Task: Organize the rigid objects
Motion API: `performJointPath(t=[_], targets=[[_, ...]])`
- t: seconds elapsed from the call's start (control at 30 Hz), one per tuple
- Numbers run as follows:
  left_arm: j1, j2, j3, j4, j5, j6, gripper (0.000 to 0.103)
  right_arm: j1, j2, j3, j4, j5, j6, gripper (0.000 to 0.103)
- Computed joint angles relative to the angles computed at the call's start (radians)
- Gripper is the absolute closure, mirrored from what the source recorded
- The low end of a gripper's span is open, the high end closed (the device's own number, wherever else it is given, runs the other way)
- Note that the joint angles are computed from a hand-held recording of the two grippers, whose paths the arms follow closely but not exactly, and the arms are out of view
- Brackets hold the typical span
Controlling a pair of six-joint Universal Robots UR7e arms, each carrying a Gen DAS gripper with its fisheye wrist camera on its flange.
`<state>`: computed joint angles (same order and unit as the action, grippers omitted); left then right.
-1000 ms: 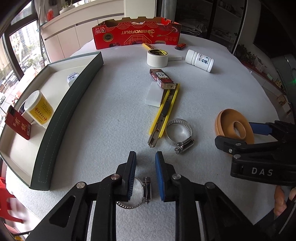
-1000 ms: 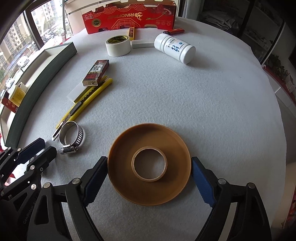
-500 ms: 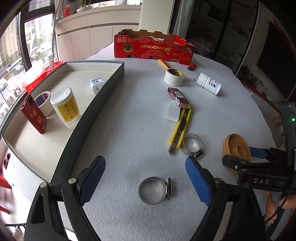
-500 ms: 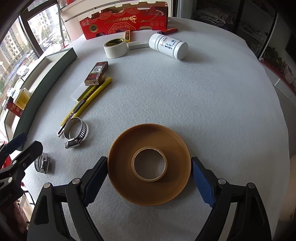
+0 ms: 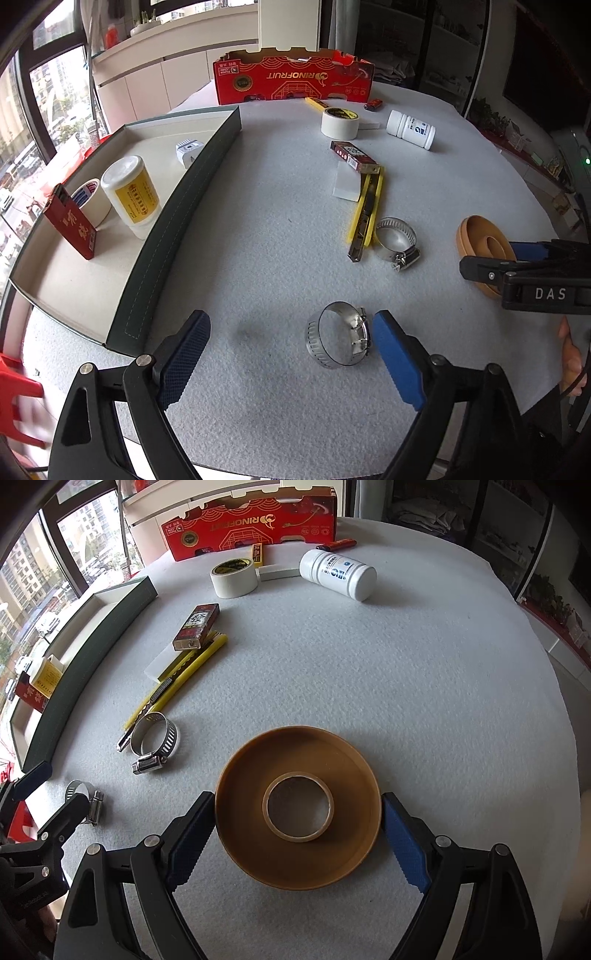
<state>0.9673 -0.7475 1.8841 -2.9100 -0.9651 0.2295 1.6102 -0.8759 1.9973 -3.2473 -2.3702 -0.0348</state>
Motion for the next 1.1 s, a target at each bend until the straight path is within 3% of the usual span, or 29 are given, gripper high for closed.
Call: performJointPath(t=[0.13,0.27,0.3,0.37,0.6,1.1], targets=[[-0.031,0.037,0.02,-0.033,0.045,0.032,0.011,-0.006,-0.012,0.005,0.006,0.018,0.011,0.015],[-0.012,0.037,-0.005,0.018,-0.003,-0.033,0.016,-0.004,-0.015,0.012,0.003,0.015,0.019,0.015],[-0.014,0.039,-0.003,0.004,0.003,-0.028,0.022,-0.003,-0.015,0.015,-0.002,0.017,0.02,0.015],[-0.018,0.035,-0.007,0.005,-0.01,-0.003,0.059,0.003,-0.015,0.021,-0.022,0.015,0.019,0.015],[-0.017,0.009,-0.024,0.098,-0.045,-0.059,0.059,0.027,-0.02,0.041,-0.069,0.016,0.014,0.015],[-0.024,-0.061,-0.016,0.014,-0.12,-0.063,0.059,0.073,-0.011,-0.005,-0.04,0.004,0.021,0.015]])
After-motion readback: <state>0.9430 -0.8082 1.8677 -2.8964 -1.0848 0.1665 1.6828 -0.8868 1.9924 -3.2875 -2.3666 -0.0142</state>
